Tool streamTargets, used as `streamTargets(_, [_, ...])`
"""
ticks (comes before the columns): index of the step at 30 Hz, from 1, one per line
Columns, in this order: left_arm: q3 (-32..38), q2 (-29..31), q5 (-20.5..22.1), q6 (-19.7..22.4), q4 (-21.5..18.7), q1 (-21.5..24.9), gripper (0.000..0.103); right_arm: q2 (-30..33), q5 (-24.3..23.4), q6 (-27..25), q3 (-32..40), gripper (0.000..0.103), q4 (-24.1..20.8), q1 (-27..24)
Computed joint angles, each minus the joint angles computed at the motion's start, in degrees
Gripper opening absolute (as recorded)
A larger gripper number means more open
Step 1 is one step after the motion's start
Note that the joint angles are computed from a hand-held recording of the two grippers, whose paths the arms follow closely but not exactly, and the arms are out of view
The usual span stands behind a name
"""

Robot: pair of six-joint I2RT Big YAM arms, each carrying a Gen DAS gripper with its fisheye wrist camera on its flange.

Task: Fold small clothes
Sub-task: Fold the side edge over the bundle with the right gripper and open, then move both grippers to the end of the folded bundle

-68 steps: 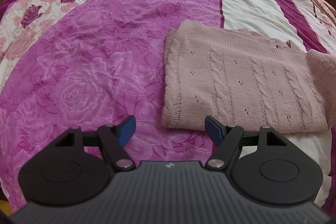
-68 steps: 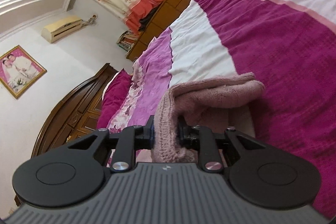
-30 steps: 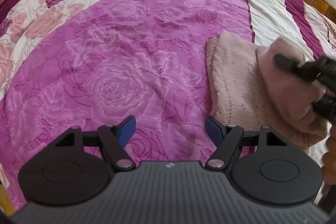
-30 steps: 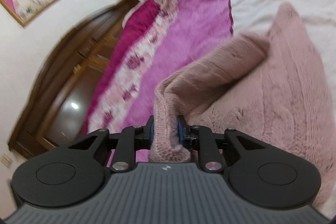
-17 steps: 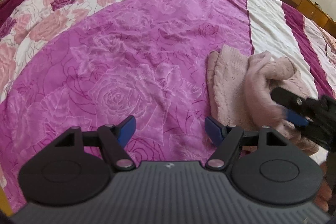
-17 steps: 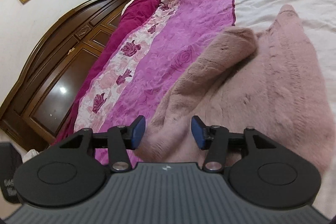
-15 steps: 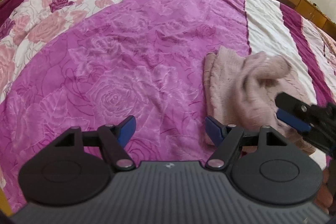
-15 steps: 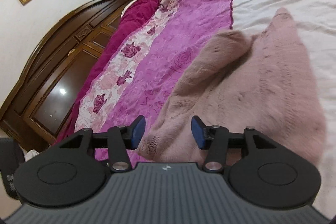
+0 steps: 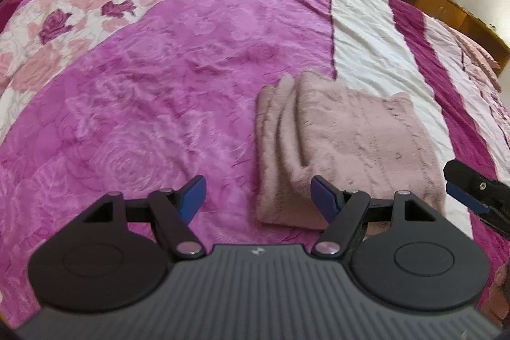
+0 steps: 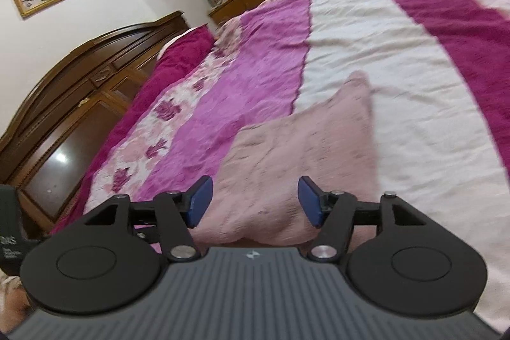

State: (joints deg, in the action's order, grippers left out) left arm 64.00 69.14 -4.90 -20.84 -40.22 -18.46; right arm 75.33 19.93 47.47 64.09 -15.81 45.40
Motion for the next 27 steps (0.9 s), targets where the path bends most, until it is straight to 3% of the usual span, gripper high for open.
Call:
streamTargets(8, [3.96,4.35,1.32,2.19,3.44,-0.77,0.074,-1.89,5.55,1.77,-2.07,0.071,-3.23,-0.74])
streamTargets(14, [7.01,9.96,1.77,4.05,6.95,-1.12,0.074,-2.07,5.5,4.32,-2.96,0.072,-3.83,-1.86])
streamTargets(17, [7.55,12.06,1.2,6.05,9.02,-1.44,0.074,-1.92,5.32,4.42,-3.38,0.079,-3.9,-2.33])
streamTargets(21, [8.93,14.67,-0.24,7.85,9.23,-1.65,0.073,-1.39,5.92,4.27,-3.74,0.08,-3.3,-2.94])
streamTargets(27, [9.24,16.29,3.65,8.96,10.96,-0.63,0.072,-0.74,4.91,6.06,-4.7,0.08,-2.62,-4.37])
